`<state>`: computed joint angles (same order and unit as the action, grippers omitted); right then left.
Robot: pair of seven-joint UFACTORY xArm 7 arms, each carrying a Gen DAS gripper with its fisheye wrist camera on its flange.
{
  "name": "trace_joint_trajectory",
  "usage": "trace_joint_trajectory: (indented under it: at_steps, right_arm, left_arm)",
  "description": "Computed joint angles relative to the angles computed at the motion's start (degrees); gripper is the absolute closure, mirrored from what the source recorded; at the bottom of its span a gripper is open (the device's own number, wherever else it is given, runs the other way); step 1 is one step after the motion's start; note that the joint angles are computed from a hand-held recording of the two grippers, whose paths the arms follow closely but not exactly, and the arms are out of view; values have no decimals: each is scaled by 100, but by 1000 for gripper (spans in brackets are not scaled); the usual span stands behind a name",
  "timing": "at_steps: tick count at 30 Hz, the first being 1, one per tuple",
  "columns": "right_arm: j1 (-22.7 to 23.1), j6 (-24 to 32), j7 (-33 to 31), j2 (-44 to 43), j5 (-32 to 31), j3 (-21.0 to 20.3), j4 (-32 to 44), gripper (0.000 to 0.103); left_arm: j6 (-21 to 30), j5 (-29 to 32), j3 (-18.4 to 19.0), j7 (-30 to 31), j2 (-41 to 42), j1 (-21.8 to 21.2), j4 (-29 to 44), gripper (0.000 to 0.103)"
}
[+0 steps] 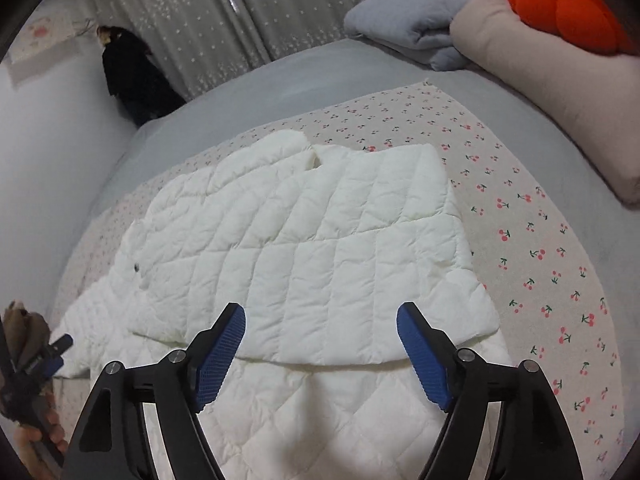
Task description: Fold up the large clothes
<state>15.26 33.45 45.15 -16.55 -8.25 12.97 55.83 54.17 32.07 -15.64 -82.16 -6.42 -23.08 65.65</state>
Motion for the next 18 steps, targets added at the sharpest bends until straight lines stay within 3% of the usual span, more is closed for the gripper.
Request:
trace_joint_trajectory:
  at_steps: [8, 14, 18]
  right_arm:
    - [43, 75, 471, 266, -442, 288, 278, 20]
    - [150, 89, 800, 387, -644, 248, 348, 20]
    - [201, 33, 905, 435, -624, 192, 337, 20]
  left_arm:
    - [-181, -613, 288, -275, -1092, 707, -1353, 9]
    - [-696, -1152, 469, -206, -1545, 1228, -2153, 9]
    - [-1830, -1133, 392, -647, -1977, 1719, -2895, 10]
